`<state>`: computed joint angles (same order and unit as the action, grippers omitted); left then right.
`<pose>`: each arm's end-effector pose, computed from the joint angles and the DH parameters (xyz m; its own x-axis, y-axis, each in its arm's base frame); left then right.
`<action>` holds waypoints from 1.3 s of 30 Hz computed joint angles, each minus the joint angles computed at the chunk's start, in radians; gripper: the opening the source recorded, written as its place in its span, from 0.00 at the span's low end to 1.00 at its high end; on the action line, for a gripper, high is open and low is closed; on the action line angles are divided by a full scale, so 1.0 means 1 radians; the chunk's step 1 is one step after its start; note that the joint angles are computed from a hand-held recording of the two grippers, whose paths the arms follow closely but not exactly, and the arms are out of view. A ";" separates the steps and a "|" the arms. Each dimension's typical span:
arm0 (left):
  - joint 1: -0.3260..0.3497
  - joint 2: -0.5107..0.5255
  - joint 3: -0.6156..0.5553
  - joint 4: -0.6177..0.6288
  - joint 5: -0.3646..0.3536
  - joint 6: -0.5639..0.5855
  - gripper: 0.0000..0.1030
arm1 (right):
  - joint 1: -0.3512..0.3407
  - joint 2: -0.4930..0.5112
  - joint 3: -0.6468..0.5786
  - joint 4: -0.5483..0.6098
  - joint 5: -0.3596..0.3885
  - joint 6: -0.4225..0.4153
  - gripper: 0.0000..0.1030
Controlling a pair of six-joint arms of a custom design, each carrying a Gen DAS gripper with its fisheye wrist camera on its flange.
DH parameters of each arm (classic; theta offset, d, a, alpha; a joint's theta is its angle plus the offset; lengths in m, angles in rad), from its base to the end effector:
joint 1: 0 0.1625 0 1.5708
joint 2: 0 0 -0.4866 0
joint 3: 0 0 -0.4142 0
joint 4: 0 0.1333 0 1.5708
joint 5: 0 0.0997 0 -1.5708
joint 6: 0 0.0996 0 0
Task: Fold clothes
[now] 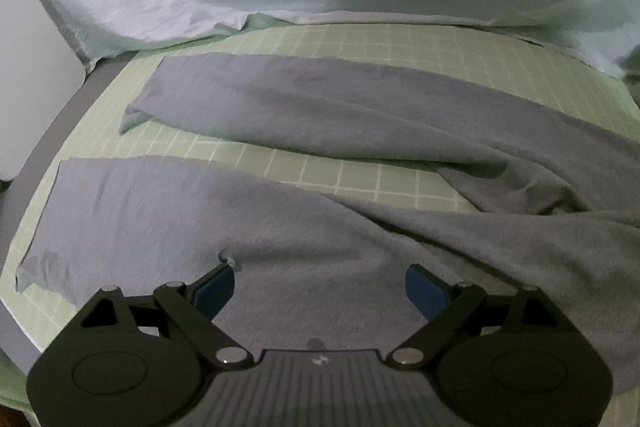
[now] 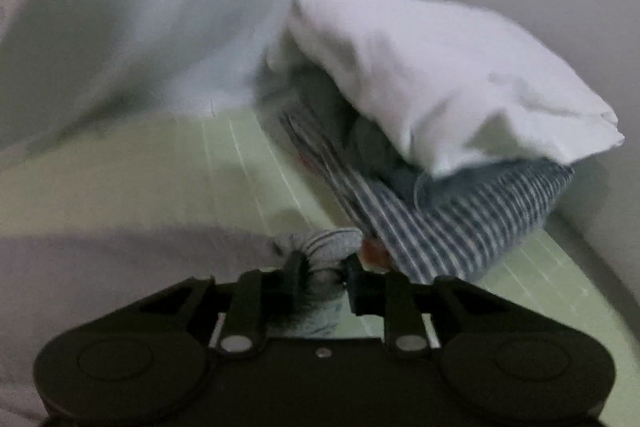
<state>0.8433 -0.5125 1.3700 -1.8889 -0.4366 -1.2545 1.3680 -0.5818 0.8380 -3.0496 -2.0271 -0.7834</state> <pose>-0.3378 -0.7155 0.0005 -0.5442 -0.4134 -0.7300 0.1715 0.7969 -0.5792 -0.0988 -0.9243 0.3881 -0.6124 0.1797 0.7699 -0.5129 0.6507 -0.5599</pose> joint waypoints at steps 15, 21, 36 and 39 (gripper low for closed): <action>0.003 -0.148 0.216 -0.113 -0.023 -0.179 0.90 | 0.044 -0.189 0.453 0.062 0.080 0.100 1.00; 0.013 -0.272 0.326 -0.062 -0.015 -0.300 0.90 | 0.073 -0.211 0.563 0.078 0.020 0.180 1.00; 0.236 -0.461 0.446 -0.900 -0.060 0.205 0.49 | 0.188 -0.104 0.596 -0.165 -0.266 0.468 1.00; 0.317 -0.456 0.401 -1.044 -0.165 0.312 0.48 | 0.211 -0.060 0.550 -0.208 -0.309 0.544 1.00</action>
